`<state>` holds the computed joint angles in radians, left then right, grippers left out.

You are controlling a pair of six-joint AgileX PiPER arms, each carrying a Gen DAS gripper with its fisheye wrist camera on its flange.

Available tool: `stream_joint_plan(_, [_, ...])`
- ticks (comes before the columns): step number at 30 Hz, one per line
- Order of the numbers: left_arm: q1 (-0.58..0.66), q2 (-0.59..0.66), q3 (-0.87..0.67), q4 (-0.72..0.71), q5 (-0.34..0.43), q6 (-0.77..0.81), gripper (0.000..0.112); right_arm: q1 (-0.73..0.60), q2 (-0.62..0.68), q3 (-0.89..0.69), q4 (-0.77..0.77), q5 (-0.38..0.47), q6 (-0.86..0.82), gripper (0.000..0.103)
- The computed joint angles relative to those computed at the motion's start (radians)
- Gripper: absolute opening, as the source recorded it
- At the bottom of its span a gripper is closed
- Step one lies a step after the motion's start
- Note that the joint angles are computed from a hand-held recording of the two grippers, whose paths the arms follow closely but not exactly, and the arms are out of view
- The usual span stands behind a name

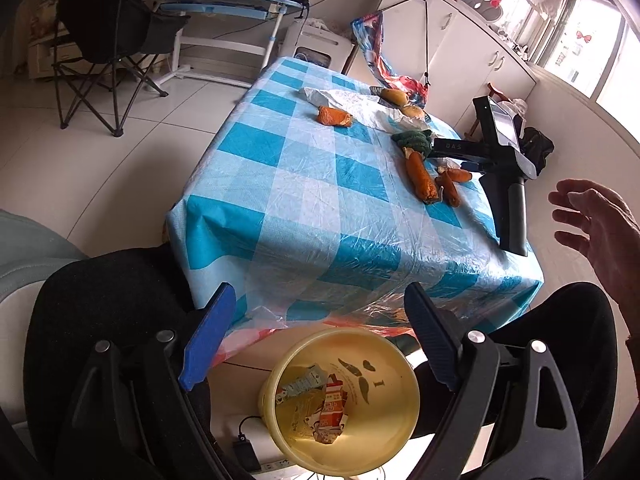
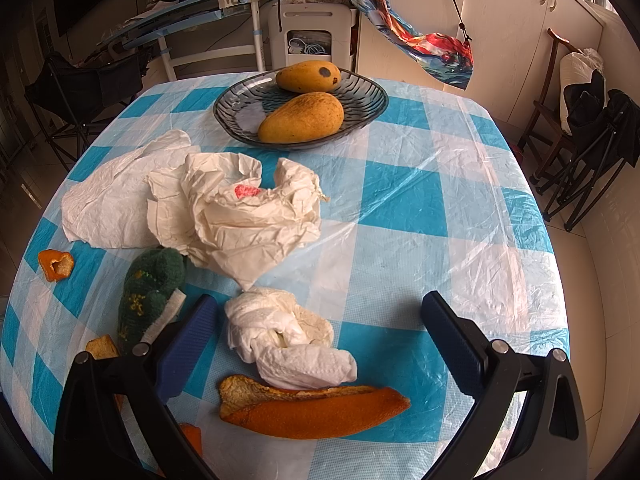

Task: Collect trash

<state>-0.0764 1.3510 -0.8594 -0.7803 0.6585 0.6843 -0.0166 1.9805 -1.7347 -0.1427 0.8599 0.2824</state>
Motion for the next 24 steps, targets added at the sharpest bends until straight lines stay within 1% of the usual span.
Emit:
stream_joint_plan(5, [-0.051, -0.006, 0.006, 0.068, -0.058, -0.054, 0.084, -0.001, 0.002, -0.002, 0.000, 0.000, -0.001, 0.097])
stream_joint_plan(8, [-0.088, 0.012, -0.004, 0.126, -0.081, -0.099, 0.084, -0.001, 0.004, -0.005, 0.001, 0.000, -0.002, 0.097])
stream_joint_plan(20, [-0.141, 0.051, -0.018, 0.173, -0.118, -0.143, 0.084, -0.004, 0.002, -0.002, 0.009, 0.000, -0.005, 0.097])
stream_joint_plan(22, [-0.151, 0.055, -0.021, 0.189, -0.126, -0.159, 0.084, -0.007, -0.001, -0.009, 0.023, 0.028, -0.029, 0.097])
stream_joint_plan(24, [-0.157, 0.054, -0.019, 0.200, -0.136, -0.172, 0.084, -0.004, -0.026, 0.015, 0.013, 0.054, -0.008, 0.097])
